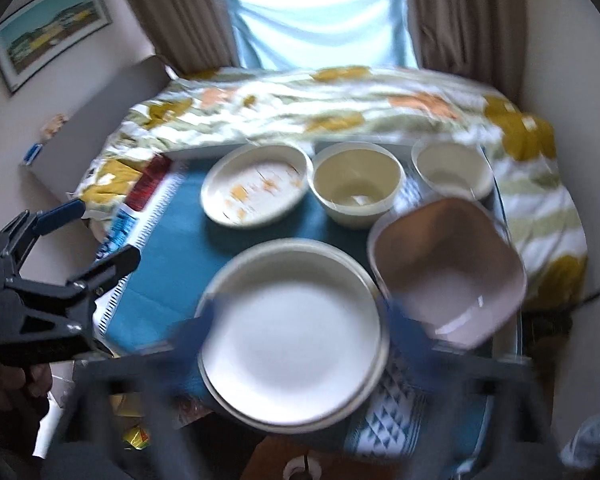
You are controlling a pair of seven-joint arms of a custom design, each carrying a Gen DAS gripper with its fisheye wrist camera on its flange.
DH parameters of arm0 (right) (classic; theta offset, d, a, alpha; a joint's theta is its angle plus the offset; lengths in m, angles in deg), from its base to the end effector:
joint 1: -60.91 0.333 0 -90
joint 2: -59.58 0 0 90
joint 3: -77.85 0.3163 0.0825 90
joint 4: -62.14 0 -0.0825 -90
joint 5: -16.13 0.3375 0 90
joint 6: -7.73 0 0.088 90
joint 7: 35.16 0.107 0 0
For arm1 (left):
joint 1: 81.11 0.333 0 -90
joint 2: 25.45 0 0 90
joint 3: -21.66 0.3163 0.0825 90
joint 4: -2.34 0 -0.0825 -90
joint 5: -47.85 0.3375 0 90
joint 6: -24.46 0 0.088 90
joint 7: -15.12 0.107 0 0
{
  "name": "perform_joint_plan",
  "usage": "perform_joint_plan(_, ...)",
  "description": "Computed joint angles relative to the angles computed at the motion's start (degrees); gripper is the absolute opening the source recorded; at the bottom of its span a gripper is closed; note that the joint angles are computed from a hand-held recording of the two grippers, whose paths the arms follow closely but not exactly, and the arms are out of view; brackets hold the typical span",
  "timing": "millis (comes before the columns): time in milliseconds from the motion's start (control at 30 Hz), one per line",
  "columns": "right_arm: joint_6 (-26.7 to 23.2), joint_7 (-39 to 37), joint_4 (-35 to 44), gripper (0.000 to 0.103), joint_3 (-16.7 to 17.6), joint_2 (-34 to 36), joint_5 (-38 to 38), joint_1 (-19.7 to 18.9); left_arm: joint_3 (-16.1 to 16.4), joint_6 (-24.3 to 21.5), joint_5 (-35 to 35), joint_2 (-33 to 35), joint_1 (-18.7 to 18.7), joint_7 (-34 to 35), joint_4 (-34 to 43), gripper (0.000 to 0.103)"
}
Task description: Organize plates and bowls
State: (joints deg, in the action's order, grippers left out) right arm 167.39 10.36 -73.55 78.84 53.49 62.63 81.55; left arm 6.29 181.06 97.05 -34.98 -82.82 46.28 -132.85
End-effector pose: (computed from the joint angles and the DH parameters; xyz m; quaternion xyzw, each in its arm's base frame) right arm 0.4600 0.1472 0.4453 -0.8018 0.4984 -0.0729 0.3216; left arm 0.4443 -0.1713 0.4674 -0.6613 0.6560 -0.1962 0.3062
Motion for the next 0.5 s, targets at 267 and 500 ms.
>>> perform_joint_plan(267,-0.55,5.27,10.24,0.103,2.96,7.6,-4.07,0.16,7.72,10.25,-17.53,3.49,3.28,20.71,1.81,0.102)
perform_joint_plan(500,-0.35,29.16,22.09,0.103,5.28,20.35,-16.19,-0.34,8.7,9.54,-58.91,16.76,4.78,63.51,12.8,0.102)
